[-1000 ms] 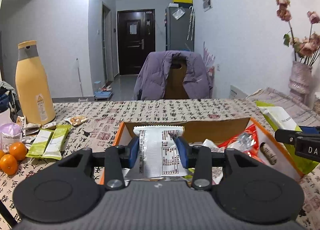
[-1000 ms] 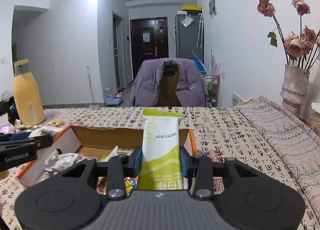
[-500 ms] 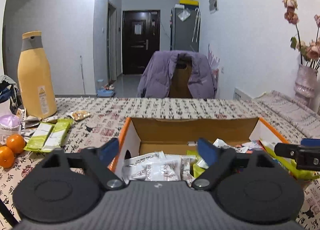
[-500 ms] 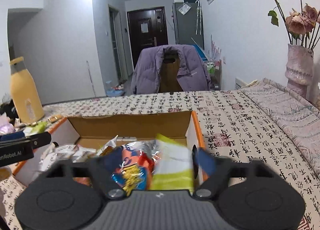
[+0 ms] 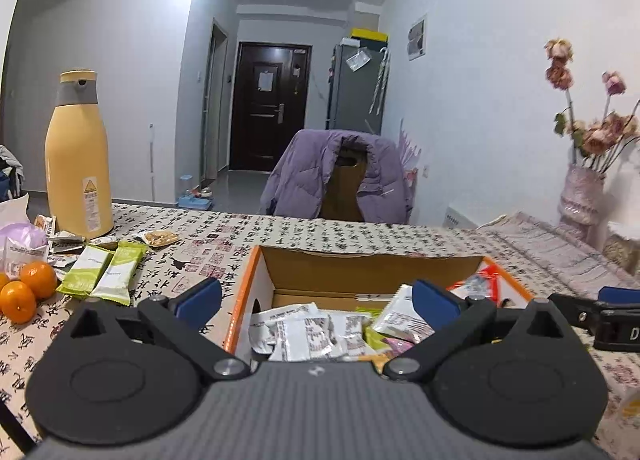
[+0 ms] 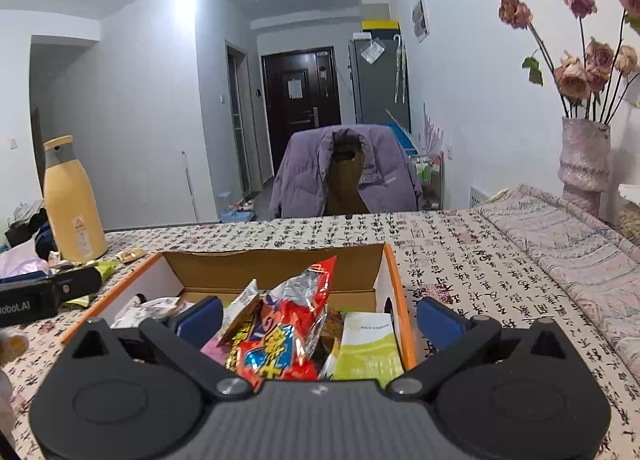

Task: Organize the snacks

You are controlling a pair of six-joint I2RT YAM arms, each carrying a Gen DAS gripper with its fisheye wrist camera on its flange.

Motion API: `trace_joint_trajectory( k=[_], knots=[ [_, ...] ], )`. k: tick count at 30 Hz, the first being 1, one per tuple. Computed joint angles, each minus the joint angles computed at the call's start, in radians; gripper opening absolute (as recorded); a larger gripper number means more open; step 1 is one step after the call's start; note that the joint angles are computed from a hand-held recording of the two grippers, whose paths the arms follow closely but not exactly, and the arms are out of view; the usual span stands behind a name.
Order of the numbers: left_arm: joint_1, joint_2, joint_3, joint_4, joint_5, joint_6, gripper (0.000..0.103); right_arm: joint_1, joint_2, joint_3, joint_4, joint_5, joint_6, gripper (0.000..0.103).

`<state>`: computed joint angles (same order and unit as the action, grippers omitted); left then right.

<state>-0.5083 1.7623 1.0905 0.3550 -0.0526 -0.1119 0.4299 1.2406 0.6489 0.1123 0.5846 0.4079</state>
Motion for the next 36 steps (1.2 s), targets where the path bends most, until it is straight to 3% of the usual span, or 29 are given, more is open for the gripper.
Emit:
trace_joint_trajectory(
  k=[11,16,21,27,36],
  knots=[
    [0.006,-0.278,-0.334,0.112,0.061,0.014,0.103,0.318,-0.223,-0.106,-0.182,0.255,0.121,0.103],
    [0.010,-0.379,-0.462,0.135,0.072,0.029,0.103,0.466,-0.278,-0.121,-0.334,0.365,0.260,0.103],
    [0.021,-0.460,-0.561,0.131,0.094,0.047,0.103,0.608,-0.277,-0.115,-0.533,0.455,0.483,0.103],
    [0.022,-0.518,-0.646,0.127,0.094,0.051,0.103,0.710,-0.254,-0.110,-0.713,0.482,0.717,0.103],
    [0.015,-0.544,-0.707,0.115,0.097,0.060,0.103,0.771,-0.208,-0.106,-0.819,0.470,0.889,0.103]
  ],
)
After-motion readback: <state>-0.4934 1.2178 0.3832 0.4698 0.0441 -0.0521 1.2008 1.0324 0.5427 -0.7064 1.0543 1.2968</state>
